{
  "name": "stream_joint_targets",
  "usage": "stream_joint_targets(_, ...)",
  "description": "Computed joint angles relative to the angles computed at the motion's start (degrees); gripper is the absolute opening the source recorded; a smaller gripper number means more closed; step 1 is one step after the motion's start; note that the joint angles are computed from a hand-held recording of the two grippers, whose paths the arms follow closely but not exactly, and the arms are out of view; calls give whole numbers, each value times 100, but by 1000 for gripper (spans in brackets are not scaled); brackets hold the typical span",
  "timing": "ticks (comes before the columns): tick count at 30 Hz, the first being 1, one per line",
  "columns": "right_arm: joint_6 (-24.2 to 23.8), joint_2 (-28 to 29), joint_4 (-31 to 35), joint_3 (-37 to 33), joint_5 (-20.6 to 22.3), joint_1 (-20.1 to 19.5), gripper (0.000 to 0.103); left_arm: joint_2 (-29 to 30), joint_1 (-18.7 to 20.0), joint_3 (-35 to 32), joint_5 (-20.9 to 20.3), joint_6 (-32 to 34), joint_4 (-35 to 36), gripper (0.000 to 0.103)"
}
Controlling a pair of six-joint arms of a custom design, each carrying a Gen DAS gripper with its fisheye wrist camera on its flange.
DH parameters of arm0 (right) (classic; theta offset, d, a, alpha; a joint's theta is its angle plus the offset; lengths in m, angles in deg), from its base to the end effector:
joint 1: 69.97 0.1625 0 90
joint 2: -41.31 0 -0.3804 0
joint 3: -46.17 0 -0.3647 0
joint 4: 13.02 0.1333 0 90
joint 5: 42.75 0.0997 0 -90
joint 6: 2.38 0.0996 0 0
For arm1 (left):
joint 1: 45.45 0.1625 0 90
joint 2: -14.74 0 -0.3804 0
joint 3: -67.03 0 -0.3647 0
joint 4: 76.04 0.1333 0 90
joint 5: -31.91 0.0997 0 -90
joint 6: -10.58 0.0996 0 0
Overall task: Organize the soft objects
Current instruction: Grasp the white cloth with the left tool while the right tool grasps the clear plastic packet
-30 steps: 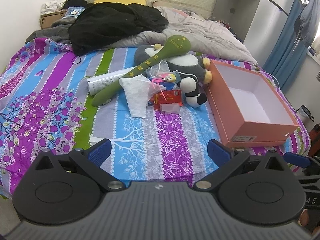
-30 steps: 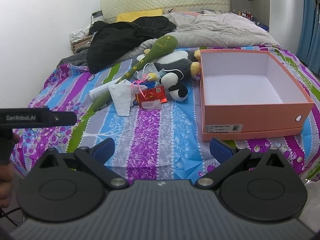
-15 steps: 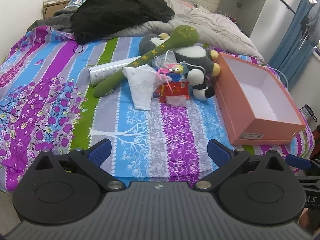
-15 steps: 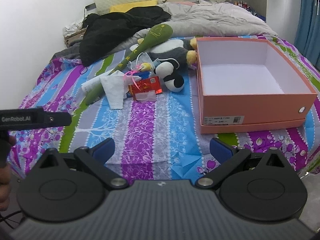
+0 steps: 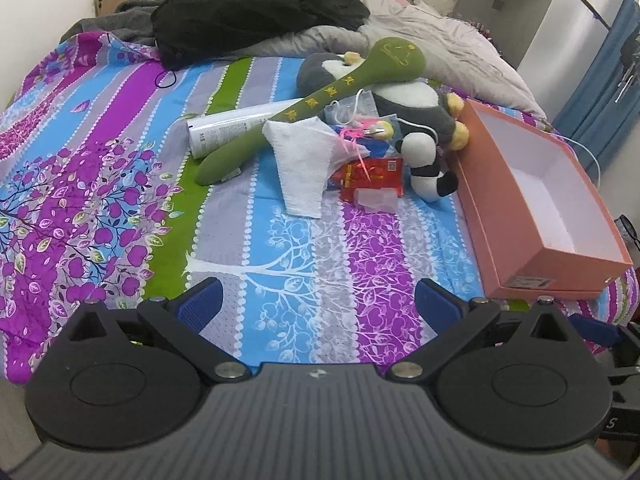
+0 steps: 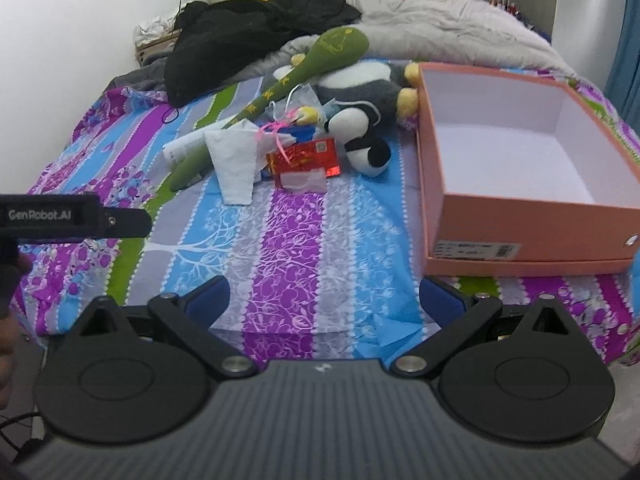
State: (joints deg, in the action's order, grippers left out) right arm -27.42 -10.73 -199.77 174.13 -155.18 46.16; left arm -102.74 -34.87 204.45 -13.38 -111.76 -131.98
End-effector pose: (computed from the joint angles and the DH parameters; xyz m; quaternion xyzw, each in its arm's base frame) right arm 0.2831 -0.3608 0.0581 0.3849 -0.8853 0.1791 0.1896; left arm -0.1284 -0.2309 0.2533 -0.1408 0.8301 -0.4120 0.3484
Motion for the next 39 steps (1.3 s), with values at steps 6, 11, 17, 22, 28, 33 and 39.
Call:
stream_joint_targets(6,-298,318,27,-246,402,-64,103,-115,485,93,225,362,-145,103)
stream_joint_targets(11,-465,690,30,-545,630,-137,98,-345,983,223,574,783,-494,103)
stream_joint_targets(17,-475,1224,185,-1088,720,-304,83,-504,1760,474,1129,1528,-1331,102)
stream_joint_targets(22,-602,1745,25,-1532,643,-428,80,-530,2554,841,1627,2991,-2986,102)
stream_joint_targets(28,-840,2230,67,-2080,855,-599,81,72,3484,1203,1962,5084,-5863,98)
stream_joint_targets(33,-1024,2654,203,-2636,863,-649,81,885,4125,1285,1950,6522,-8165,92)
stream_joint_targets(39,-1206,3167,209,-3253,762,-671,81,1821,4822,1181,1631,8007,-10488,85)
